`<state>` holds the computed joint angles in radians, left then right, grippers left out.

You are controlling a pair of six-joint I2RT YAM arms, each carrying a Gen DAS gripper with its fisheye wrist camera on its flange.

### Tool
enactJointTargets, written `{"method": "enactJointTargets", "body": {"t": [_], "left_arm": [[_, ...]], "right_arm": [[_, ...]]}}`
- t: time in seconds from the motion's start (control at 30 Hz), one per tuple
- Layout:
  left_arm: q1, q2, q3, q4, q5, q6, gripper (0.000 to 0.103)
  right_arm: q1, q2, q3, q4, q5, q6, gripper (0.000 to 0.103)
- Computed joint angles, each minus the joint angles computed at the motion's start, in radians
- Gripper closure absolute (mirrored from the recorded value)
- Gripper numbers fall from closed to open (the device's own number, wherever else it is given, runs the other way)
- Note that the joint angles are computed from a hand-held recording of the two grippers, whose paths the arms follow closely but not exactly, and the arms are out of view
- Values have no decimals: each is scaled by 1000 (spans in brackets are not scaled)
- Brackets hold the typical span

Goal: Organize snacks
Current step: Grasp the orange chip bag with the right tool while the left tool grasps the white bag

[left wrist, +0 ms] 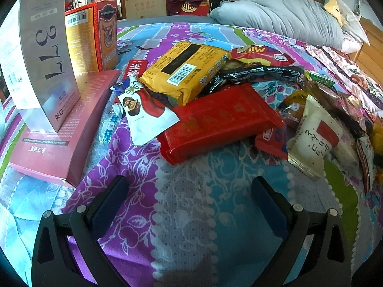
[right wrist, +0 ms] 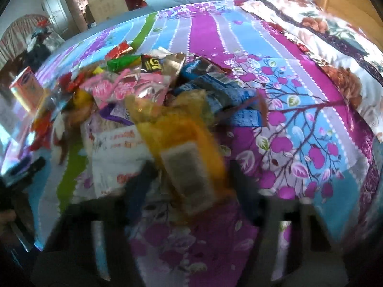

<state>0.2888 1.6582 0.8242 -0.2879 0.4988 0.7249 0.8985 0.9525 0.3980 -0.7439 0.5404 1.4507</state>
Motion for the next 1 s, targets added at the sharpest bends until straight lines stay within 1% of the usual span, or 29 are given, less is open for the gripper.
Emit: {"method": "enactJointTargets", "body": {"t": [0.07,0.1,0.13,0.17,0.27,0.37,0.4,0.47,0.53,0.6,0.7,0.77,0.8,0.83,0.87,0.9,0.93,1.0], "left_arm": [[4,-13,8,-34,-2,15,4],[9,-24,17,-74,17,35,10],[20,-36,32,-144,54,80,14],[25,-65,32,-195,80,121,14],[20,-187,-10,-259,178,216,14],[-58,-234,-6,-324,215,279,14],[-90,-240,-8,-318,212,278,14],[-155,-234,-18,-270,186,253,14],[-215,-197,-15,-232,146,223,14],[-258,-165,-15,-197,114,192,14],[-285,-142,-23,-145,98,173,14],[-304,-140,-29,-130,78,162,18],[-314,-145,-36,-124,63,165,30],[-320,-143,-35,-137,48,181,61],[-333,-121,-10,-187,28,187,60],[-329,-121,-3,-206,29,181,61],[-316,-133,-2,-224,38,183,61],[-283,-146,28,-312,63,205,61]], "right_arm": [[75,-5,35,-38,54,47,52],[118,16,58,-62,88,79,52],[150,22,76,-79,114,104,52],[192,24,96,-104,144,146,52],[253,45,146,-163,203,217,52],[305,37,153,-179,221,272,52],[271,15,139,-145,210,223,52],[302,23,139,-149,207,254,52],[296,19,122,-121,193,244,52],[310,22,109,-111,192,265,52],[314,20,91,-84,187,270,52],[302,18,80,-60,179,251,52],[297,18,77,-51,178,244,52],[293,15,76,-44,178,238,52],[292,16,79,-41,182,234,52],[292,19,84,-42,187,233,52],[293,23,92,-46,192,230,52],[290,27,103,-48,197,219,52]]}}
